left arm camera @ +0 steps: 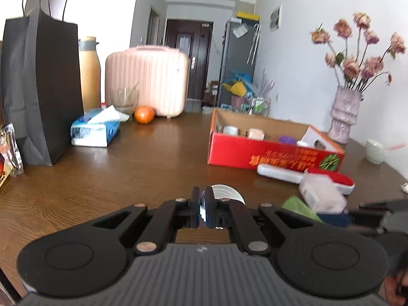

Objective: Organize rigid objects
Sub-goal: 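Carry the white cap and green bottle with both tools over the box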

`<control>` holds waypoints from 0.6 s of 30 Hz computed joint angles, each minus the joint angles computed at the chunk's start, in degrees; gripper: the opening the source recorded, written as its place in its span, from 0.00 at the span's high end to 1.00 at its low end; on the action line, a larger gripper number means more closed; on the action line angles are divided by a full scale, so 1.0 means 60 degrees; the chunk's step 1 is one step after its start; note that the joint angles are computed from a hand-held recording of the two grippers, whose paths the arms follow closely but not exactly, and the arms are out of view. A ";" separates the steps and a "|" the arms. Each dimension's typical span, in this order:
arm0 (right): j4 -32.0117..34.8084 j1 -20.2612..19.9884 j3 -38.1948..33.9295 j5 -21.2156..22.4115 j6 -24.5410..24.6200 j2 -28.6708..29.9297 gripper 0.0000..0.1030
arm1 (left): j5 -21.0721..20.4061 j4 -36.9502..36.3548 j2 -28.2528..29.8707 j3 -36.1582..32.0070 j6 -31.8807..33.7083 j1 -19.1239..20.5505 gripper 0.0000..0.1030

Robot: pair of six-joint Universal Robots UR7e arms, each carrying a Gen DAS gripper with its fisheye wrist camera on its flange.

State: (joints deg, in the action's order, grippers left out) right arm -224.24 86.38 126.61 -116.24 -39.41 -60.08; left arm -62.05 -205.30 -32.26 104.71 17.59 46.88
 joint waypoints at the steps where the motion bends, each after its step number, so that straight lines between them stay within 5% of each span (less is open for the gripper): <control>1: -0.0191 0.0043 0.0206 -0.0017 0.0041 -0.0083 0.71 | -0.0098 -0.0130 -0.0076 0.0148 0.0050 -0.0059 0.96; 18: -0.3507 0.1006 0.2047 -0.0357 -0.0367 -0.0983 0.71 | 0.0085 -0.2389 -0.1104 0.2229 0.0435 -0.0942 0.96</control>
